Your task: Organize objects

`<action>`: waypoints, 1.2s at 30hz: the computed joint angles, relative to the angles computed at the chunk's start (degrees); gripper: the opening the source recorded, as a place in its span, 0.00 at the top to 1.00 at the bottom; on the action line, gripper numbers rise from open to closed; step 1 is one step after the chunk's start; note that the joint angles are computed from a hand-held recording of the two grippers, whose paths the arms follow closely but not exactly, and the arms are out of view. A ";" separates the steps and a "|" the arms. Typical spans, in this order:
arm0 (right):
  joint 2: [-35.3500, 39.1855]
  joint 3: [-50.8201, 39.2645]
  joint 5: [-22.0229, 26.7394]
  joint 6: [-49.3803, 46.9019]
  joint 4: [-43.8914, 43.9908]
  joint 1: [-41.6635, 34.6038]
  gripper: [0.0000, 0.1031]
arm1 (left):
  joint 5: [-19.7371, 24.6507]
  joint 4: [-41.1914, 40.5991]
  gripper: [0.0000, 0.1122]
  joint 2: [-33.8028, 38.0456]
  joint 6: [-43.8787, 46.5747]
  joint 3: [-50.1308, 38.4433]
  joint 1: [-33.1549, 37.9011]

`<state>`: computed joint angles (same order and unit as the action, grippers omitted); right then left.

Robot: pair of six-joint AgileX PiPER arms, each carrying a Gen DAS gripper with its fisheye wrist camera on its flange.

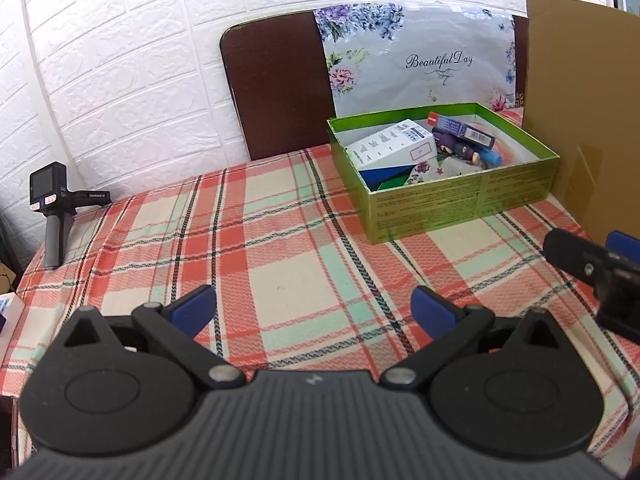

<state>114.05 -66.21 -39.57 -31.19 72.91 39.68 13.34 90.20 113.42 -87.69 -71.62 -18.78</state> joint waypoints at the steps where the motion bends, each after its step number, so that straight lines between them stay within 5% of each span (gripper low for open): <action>1: 0.01 0.00 -0.07 -0.03 -0.04 0.03 0.16 | 0.01 -0.45 0.08 0.02 0.53 -0.02 -0.01; 9: -0.13 0.40 -0.01 0.51 0.05 -0.05 0.16 | 0.47 -6.49 0.08 0.24 7.29 -0.22 -0.78; 17: -0.06 0.67 0.70 1.46 0.06 -0.52 0.13 | 0.12 -25.80 0.08 1.40 27.00 -2.19 -0.67; 26: 0.08 0.86 1.89 2.85 -0.18 -1.30 0.12 | 1.14 -37.15 0.08 2.61 39.18 -3.65 -1.02; 36: 0.54 0.35 2.39 2.31 0.69 -1.48 0.11 | 2.17 -43.81 0.08 3.43 45.63 -4.94 -0.99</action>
